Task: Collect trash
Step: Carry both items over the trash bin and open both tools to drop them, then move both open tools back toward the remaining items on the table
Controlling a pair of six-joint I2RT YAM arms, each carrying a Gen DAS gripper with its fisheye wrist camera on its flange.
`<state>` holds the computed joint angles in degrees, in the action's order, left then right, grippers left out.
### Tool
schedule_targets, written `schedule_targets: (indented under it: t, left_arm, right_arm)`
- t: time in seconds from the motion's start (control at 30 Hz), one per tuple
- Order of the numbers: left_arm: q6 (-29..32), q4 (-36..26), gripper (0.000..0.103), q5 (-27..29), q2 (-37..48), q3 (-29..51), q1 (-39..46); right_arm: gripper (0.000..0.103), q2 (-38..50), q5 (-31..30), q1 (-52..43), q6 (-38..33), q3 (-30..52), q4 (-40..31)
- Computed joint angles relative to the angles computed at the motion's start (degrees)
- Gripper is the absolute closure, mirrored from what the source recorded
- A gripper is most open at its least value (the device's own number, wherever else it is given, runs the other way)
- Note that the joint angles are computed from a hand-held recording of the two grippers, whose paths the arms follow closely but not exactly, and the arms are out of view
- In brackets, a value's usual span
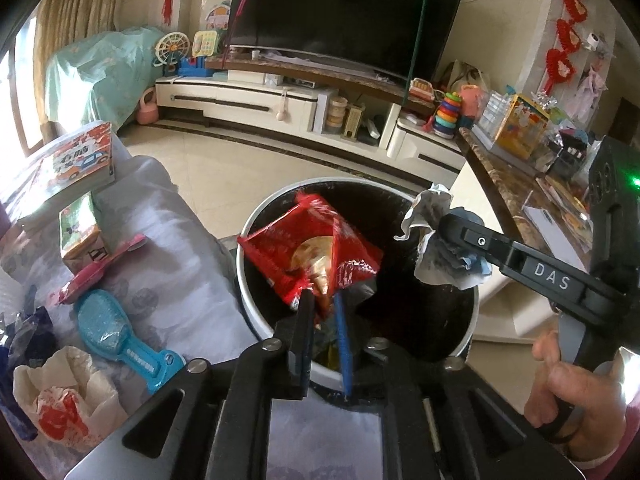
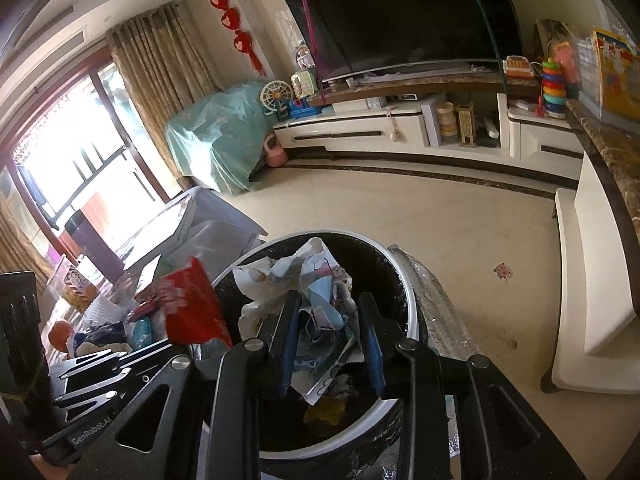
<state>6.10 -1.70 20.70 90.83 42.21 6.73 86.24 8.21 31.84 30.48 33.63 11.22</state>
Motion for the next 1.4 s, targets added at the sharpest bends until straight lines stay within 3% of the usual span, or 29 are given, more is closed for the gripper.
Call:
schedule_targets:
  t: [0.23, 0.5, 0.7, 0.97, 1.4]
  left_arm:
    - [-0.6, 1.7, 0.059, -0.6, -3.1, -3.1, 0.6]
    - [0.3, 2.3, 0.050, 3.7, -13.3, -13.6, 6.6]
    - [5.8, -3.0, 0.050, 8.6, -22.3, -20.3, 15.6]
    - [19.3, -16.4, 0.050, 17.0, -28.6, -21.7, 34.2]
    - [41.0, -32.1, 0.050, 24.1, -24.6, -17.1, 60.3]
  right_arm:
    - [0.044, -0.9, 0.7, 0.2, 1.0, 0.0, -1.5]
    - [0.024, -5.0, 3.2, 4.3, 3.8, -3.1, -0.1]
    - [0.021, -5.8, 5.9, 11.0, 7.4, -4.7, 1.5]
    - [0.020, -3.1, 8.7, 19.9, 11.3, -4.0, 2.5]
    - [0.020, 5.1, 10.3, 29.9, 15.0, 1.6, 3.2]
